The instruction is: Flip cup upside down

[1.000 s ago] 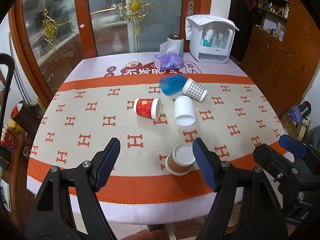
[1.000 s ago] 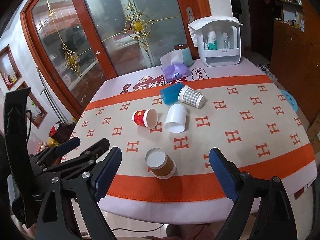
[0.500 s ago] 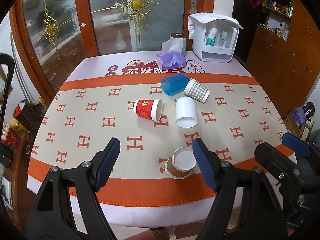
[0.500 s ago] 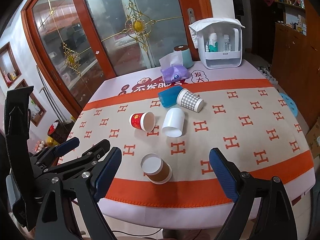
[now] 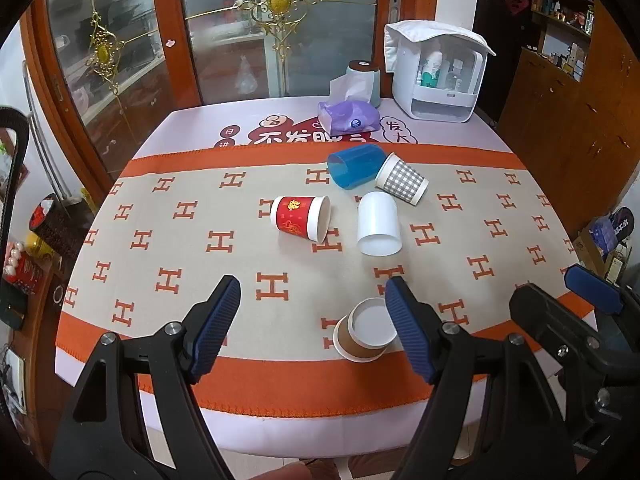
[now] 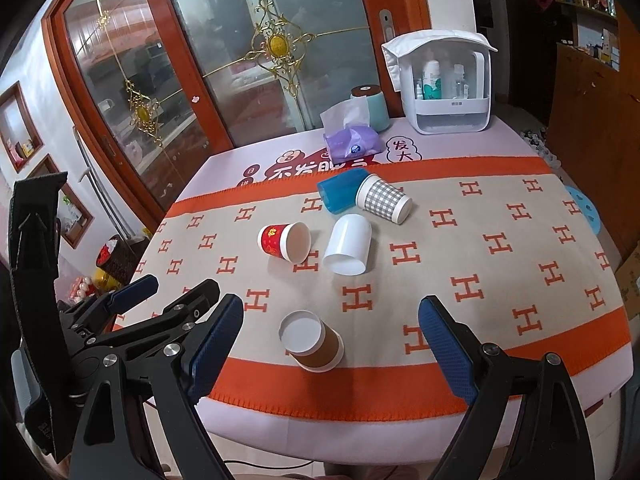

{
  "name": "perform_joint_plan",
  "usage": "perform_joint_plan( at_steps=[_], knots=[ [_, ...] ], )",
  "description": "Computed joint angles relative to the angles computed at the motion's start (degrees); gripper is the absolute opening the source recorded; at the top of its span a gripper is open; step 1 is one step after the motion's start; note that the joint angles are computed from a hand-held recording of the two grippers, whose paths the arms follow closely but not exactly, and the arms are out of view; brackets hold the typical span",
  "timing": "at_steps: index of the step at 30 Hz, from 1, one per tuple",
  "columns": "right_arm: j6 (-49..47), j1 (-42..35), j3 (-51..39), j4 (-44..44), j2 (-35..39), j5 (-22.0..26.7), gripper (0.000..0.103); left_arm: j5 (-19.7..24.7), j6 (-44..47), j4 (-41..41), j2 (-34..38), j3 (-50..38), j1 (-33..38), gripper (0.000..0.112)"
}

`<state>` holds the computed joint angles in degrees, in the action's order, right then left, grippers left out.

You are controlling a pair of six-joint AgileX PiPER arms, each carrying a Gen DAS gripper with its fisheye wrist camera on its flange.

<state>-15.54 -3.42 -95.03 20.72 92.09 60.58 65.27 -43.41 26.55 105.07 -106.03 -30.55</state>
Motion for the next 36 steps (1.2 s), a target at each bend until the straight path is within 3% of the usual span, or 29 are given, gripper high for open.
perform_joint_plan(
  at_steps=[25,36],
  knots=[
    [-2.08,-0.40,-1.19,1.81,3.70,-0.02,0.090,1.31,-1.96,0.15,0.77,0.23,-0.45,0.073],
    [-3.70,-1.07,2.71,3.31,2.94,-1.18,0.090,1.81,-2.87,0.00,0.96,0.83,-1.03,0.073]
  ],
)
